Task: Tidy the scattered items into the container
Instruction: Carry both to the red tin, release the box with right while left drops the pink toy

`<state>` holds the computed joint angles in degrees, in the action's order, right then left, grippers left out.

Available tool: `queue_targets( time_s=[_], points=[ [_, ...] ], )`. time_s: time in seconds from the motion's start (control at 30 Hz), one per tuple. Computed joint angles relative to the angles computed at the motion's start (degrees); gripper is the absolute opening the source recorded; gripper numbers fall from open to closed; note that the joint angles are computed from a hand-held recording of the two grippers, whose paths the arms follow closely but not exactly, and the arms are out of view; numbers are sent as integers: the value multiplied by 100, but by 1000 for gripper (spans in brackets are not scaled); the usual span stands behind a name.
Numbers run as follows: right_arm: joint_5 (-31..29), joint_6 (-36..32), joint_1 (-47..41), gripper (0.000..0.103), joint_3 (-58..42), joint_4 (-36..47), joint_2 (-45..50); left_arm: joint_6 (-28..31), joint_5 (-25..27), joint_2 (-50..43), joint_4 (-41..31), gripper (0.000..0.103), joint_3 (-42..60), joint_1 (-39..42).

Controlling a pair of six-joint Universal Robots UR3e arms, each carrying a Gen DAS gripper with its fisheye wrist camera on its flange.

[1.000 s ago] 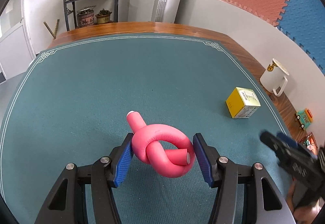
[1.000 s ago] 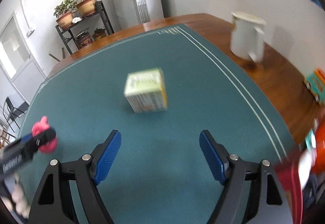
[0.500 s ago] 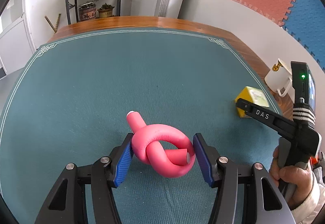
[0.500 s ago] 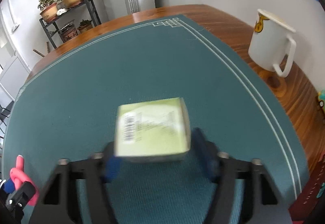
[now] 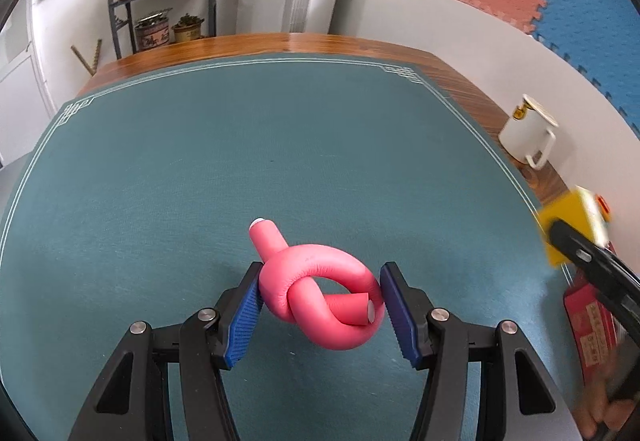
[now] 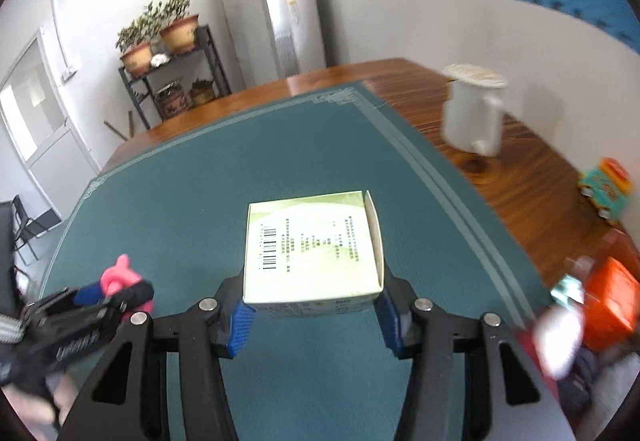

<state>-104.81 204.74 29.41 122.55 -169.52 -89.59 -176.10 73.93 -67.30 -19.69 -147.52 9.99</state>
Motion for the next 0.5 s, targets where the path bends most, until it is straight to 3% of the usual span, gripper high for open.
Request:
queue_targets(
  time_s=[0.1, 0.27, 0.4, 0.5],
  points=[
    [-481, 153, 16, 56, 663, 417, -1133, -54, 75, -4, 36, 60, -18, -223],
    [-516, 33, -873, 56, 1489, 1918, -3560, -234, 282, -90, 146, 60, 45, -761],
    [127, -404, -2044, 56, 1749, 3181, -5112, -441, 493, -130, 239, 60, 148, -1241],
    [404, -580, -2346, 56, 1877, 3396, -5403, -603, 619, -138, 176, 60, 317, -1643]
  ],
)
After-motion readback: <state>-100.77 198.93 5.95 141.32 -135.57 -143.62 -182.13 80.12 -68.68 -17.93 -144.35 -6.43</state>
